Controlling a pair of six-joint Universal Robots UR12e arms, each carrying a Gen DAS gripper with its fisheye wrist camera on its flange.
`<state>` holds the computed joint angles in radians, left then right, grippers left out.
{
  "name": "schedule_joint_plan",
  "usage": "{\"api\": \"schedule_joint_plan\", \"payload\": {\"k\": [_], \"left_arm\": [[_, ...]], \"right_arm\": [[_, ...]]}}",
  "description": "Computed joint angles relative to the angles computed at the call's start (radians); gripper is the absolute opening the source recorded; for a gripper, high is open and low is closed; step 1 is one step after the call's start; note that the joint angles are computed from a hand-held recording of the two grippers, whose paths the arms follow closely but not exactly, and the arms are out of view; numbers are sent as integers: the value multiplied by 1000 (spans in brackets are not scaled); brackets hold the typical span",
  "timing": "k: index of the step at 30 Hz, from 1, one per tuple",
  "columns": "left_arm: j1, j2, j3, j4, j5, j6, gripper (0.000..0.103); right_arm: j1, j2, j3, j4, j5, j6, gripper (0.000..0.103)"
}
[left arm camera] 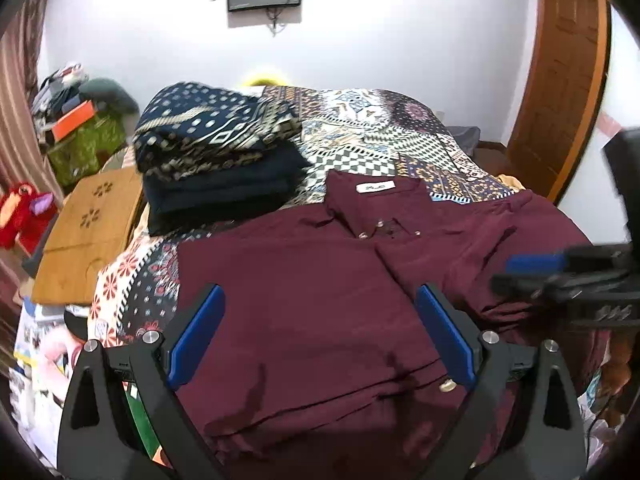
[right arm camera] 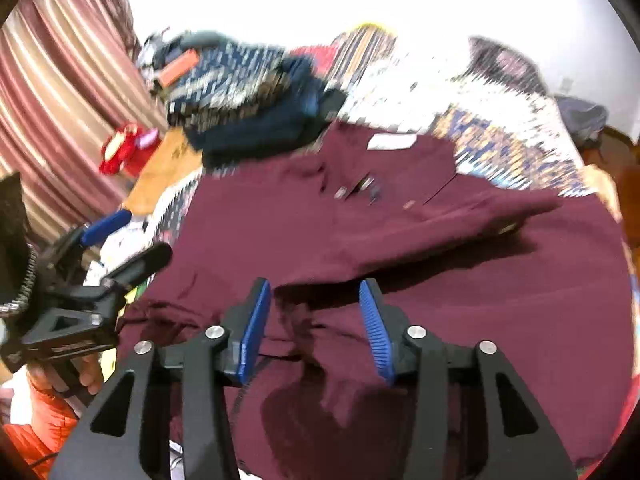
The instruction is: Fold large clothes
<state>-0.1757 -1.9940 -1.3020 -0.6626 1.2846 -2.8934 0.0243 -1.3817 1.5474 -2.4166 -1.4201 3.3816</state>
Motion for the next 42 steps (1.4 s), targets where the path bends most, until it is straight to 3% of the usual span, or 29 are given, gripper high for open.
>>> {"api": "schedule_joint_plan", "payload": {"k": [6, 15, 22, 25, 28, 31, 33, 34, 36, 39, 42], "left_arm": [[-42, -26, 48, 0, 15, 66, 97], [-116, -112, 192, -113, -2, 198, 97], [-171, -215, 364, -366, -13, 324, 97], [-187, -274, 466, -500, -15, 330, 94], [-193, -336, 582, -660, -39, 319, 76], [-196, -373, 647, -742, -69, 312, 57], [-192, -395, 687, -794, -94, 304, 30], [-190, -404, 702, -806, -99, 287, 23], [-181, -405, 708, -803, -125, 265, 12], [-163, -382, 680, -729, -160, 240, 7], [-139, -334, 618, -578, -167, 215, 5]], "right_arm": [[-47, -74, 76, -77, -127, 71, 44], [-133, -156, 182, -72, -177, 253, 45], [-156, -173, 219, -36, -184, 295, 45], [-158, -174, 227, -37, -183, 288, 45], [-163, -179, 238, -41, -174, 284, 45], [-170, -182, 245, -46, -160, 289, 45], [-171, -183, 245, -44, -158, 289, 45], [-171, -183, 245, -44, -160, 288, 45], [-170, -183, 240, -39, -166, 280, 45], [-163, -174, 216, -24, -178, 240, 45], [-153, -161, 190, -28, -209, 209, 45]]}}
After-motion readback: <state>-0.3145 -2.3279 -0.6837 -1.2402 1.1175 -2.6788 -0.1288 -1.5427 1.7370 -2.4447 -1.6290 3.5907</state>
